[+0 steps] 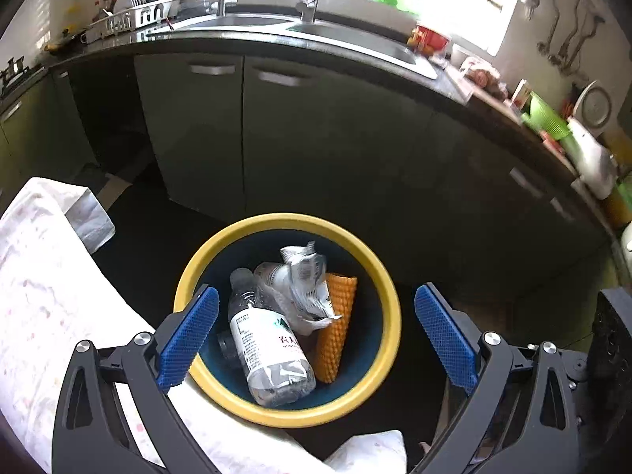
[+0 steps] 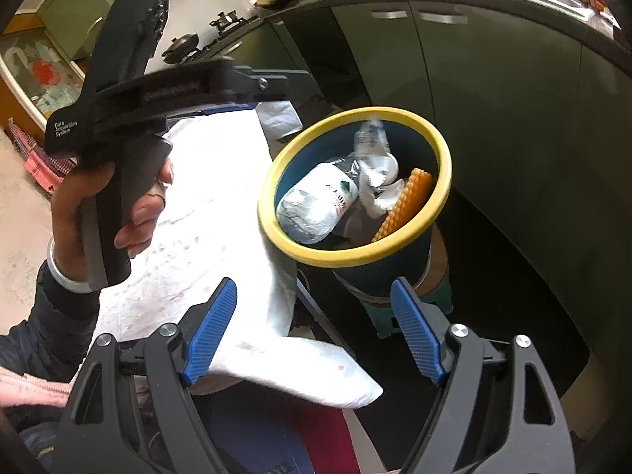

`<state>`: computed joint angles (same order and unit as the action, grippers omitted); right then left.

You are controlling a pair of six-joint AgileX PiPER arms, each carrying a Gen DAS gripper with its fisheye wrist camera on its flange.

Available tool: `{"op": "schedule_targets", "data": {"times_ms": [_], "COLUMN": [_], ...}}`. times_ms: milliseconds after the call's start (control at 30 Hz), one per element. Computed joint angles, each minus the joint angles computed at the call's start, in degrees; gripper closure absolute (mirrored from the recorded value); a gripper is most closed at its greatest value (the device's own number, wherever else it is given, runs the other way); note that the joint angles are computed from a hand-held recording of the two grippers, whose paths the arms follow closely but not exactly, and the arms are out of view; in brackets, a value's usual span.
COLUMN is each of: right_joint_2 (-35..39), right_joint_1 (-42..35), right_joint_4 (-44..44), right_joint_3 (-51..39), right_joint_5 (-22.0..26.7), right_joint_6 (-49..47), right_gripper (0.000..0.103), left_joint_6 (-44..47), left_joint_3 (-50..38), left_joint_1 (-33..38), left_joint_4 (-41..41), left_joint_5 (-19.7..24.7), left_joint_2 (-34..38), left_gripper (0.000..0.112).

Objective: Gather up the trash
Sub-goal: 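Open the left gripper over the yellow bin to drop the wrapper, then move the right gripper over the table toward the red Coca-Cola can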

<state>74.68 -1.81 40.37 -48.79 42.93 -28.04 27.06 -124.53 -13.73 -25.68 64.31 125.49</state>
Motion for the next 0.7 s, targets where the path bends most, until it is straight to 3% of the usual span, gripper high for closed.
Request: {"op": "schedule_targets", "data": {"times_ms": [100,200,500,700], "right_joint_2": [-0.7,0.4,8.7,19.4], "right_joint_1": [0.6,0.9,11.3,25.1], "right_joint_4": [-1.3,-0.5,-6.3,-15.7], "right_joint_3": [0.0,-0.4,-9.8,-28.7], "right_joint_5": [0.1,-0.2,-0.6,2.4], "right_joint_6": [0.7,-0.1,6.6,15.5], "right_gripper": [0.025,0.025,0.025,0.023], "left_joint_6": [4.0,7.7,20.2,30.2], "left_joint_3": [13.6,23.1,44.9,54.6], "left_joint_1": [2.9,7.3,31.6,50.5], "left_joint_4": [-1.3,-4.0,-12.1,-16.9], "left_joint_5": [-7.3,-10.2,-11.5,-12.0], "left_joint_2": [-9.0,-15.4,-29.3,-34.2], "left_gripper": [0.014,0.014,0.014,0.014]}}
